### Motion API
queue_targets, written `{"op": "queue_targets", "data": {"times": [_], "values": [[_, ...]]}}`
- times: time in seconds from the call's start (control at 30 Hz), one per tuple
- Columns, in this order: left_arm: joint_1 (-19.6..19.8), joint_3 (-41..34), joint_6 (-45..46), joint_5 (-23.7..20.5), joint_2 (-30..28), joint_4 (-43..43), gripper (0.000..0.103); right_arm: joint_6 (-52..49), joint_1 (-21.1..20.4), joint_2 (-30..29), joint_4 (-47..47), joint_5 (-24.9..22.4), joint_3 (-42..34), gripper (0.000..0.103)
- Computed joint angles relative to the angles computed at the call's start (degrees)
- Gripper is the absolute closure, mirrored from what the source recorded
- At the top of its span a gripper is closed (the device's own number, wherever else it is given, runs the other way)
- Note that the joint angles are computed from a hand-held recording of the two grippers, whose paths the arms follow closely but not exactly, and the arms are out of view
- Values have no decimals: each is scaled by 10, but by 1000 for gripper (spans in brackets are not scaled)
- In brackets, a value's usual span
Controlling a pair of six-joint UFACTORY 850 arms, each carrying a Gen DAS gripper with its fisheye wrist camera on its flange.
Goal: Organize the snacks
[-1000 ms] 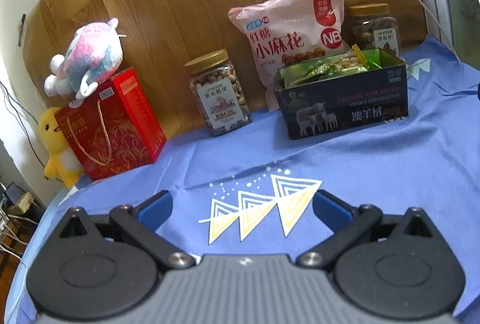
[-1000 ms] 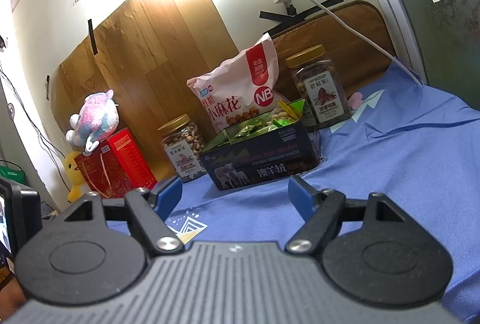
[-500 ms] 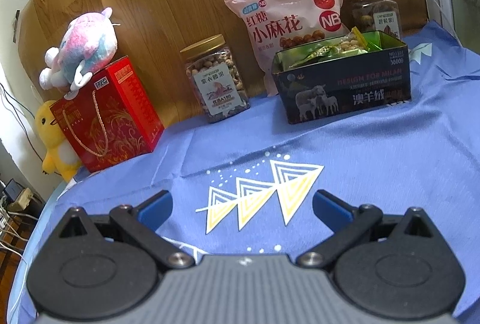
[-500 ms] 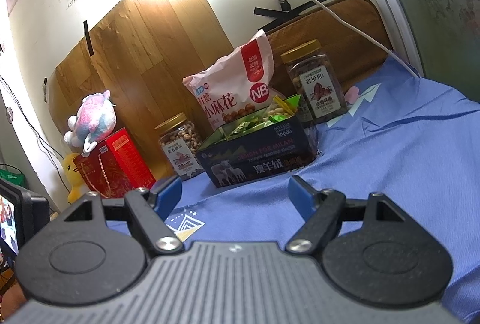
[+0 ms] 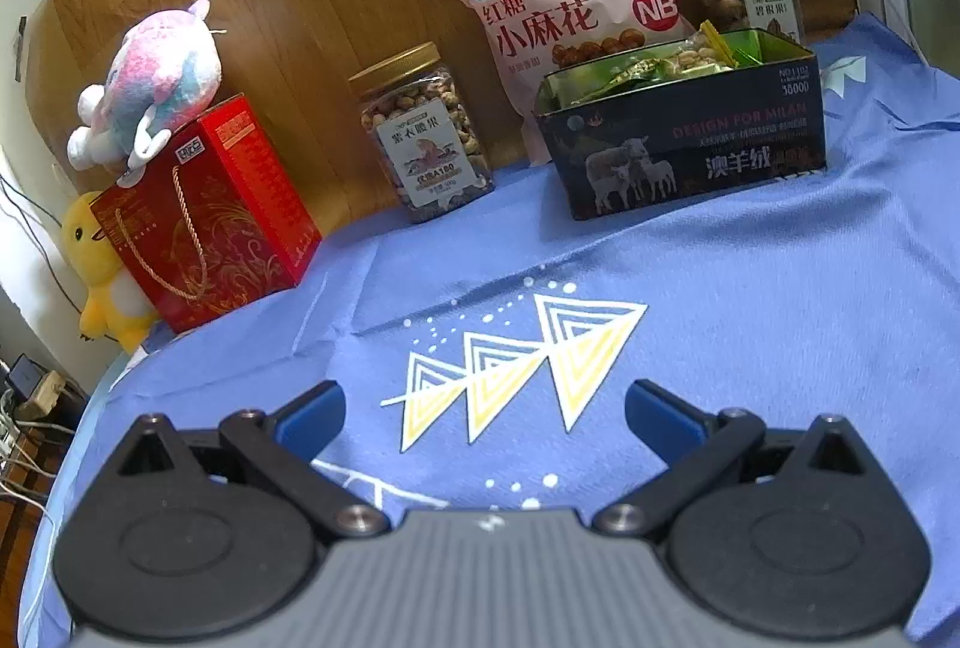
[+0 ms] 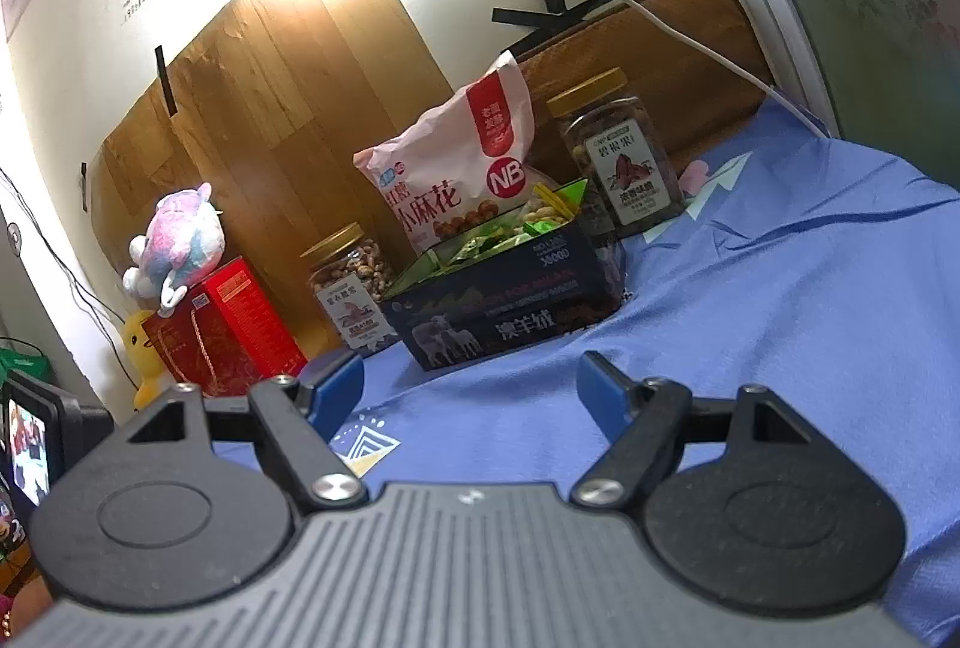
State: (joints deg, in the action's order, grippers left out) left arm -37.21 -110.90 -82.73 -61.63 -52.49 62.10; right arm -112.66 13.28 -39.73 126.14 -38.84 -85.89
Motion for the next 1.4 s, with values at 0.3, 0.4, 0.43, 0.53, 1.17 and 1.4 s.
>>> {"op": "queue_targets", "data": {"times": [0.3, 0.4, 0.43, 0.53, 1.17, 1.4], "values": [[2, -13, 15, -3, -10, -11, 0, 13, -3, -4, -5, -1, -2, 23], [3, -18, 21, -4, -13, -14, 0, 17, -3, -5, -6, -1, -3, 23], [3, -20, 23, -5, -15, -14, 0, 17, -4, -5, -6, -1, -3, 23], [2, -26, 28, -7, -18, -16, 0, 20, -5, -5, -6, -1, -3, 23], [3, -72, 76, -19, -45, -36, 0, 42, -16, -12, -9, -12, -6, 23], [3, -98, 103, -20, -60, -53, 0, 53, -21, -15, -12, -18, -8, 23]]}}
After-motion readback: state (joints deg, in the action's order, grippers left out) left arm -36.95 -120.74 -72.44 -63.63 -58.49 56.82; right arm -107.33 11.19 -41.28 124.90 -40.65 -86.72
